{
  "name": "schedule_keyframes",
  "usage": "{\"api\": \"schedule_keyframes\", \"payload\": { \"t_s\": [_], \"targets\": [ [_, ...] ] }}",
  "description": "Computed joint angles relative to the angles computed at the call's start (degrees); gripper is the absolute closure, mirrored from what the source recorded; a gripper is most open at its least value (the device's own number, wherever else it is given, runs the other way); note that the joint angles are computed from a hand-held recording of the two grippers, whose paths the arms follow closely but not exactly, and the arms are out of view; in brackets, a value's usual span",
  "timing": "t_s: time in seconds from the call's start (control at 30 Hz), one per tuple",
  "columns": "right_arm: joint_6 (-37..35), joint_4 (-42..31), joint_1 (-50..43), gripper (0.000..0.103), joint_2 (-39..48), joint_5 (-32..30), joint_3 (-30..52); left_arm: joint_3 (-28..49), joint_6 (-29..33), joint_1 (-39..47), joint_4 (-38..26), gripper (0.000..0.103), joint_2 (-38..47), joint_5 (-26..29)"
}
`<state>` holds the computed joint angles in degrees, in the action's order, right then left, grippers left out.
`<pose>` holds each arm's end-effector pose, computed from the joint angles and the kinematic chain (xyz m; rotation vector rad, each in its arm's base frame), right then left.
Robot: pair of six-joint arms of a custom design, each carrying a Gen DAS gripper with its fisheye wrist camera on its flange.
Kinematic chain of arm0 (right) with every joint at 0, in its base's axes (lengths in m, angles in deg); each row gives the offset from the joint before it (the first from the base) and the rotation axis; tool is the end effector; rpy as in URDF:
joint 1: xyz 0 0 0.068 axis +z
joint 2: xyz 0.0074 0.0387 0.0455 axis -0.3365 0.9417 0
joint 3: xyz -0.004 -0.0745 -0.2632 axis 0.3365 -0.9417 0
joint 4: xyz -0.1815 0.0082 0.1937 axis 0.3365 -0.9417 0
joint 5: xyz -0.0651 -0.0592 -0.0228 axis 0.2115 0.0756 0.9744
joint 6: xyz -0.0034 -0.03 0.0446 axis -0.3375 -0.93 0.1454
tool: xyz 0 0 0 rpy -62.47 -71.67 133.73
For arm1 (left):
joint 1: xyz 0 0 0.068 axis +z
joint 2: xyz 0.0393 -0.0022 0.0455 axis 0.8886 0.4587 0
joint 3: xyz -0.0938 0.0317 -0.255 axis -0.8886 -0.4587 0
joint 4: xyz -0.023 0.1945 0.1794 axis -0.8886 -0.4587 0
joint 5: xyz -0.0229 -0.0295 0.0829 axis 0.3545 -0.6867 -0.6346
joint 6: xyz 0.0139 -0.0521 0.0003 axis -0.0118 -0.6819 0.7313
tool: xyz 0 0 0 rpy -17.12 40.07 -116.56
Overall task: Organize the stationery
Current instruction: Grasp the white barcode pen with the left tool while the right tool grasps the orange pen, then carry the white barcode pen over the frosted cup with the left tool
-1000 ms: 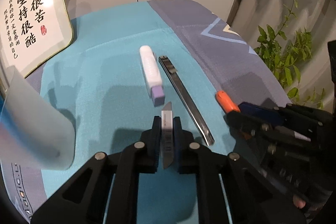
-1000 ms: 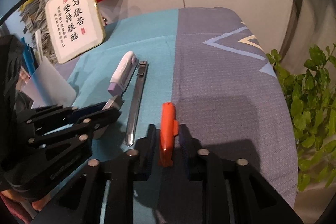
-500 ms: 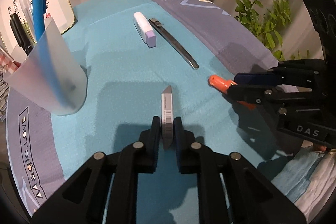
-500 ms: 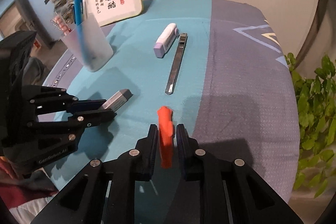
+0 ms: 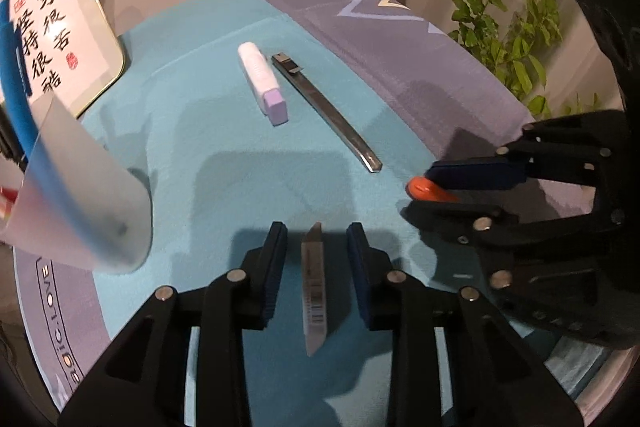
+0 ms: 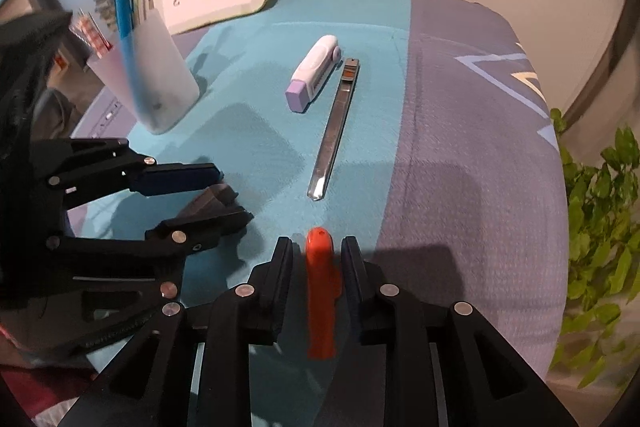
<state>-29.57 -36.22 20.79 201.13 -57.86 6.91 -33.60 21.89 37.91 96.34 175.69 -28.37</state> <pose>0.2295 0.2025 0.0219 -1.0550 2.5082 0.3899 0.1791 -0.0763 0.0303 0.0817 2.6325 -0.0378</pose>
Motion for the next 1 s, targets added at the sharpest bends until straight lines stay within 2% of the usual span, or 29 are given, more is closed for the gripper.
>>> {"api": "schedule_keyframes", "payload": {
  "t_s": [0.03, 0.07, 0.23, 0.43, 0.57, 0.67, 0.77, 0.83, 1.0],
  "targets": [
    [-0.4, -0.8, 0.4, 0.079, 0.2, 0.6, 0.6, -0.2, 0.2, 0.2, 0.2, 0.089, -0.1, 0.4],
    [-0.4, -0.9, 0.6, 0.088, 0.2, 0.7, 0.7, -0.4, 0.2, 0.3, -0.2, 0.094, -0.7, 0.7],
    [1.9, 1.9, -0.2, 0.089, -3.0, -1.2, -1.9, -4.5, -0.2, 0.7, -0.2, 0.094, -8.0, 0.3],
    [4.4, 4.7, 0.7, 0.089, -11.1, -1.1, -7.2, -9.8, -0.9, -1.7, -9.1, 0.094, -27.9, -3.7],
    [6.0, 5.0, 2.0, 0.089, -15.4, -0.4, -9.7, -11.5, -0.2, -0.4, -15.4, 0.094, -37.3, -2.5],
    [6.9, 5.1, 2.4, 0.089, -16.2, 0.3, -10.7, -11.0, 0.0, -0.2, -12.7, 0.094, -32.4, -2.1],
    [8.0, 5.5, 2.5, 0.089, -17.0, 0.5, -11.8, -8.8, 0.7, 0.6, -4.8, 0.089, -19.5, 0.4],
    [8.3, 5.5, 2.5, 0.089, -17.9, 0.5, -12.6, -6.4, 0.8, 1.0, -0.9, 0.081, -11.0, 0.9],
    [9.1, 6.3, 1.7, 0.089, -20.8, 0.5, -15.5, -2.4, 0.5, 2.7, 2.6, 0.082, -0.6, 1.9]
  ]
}}
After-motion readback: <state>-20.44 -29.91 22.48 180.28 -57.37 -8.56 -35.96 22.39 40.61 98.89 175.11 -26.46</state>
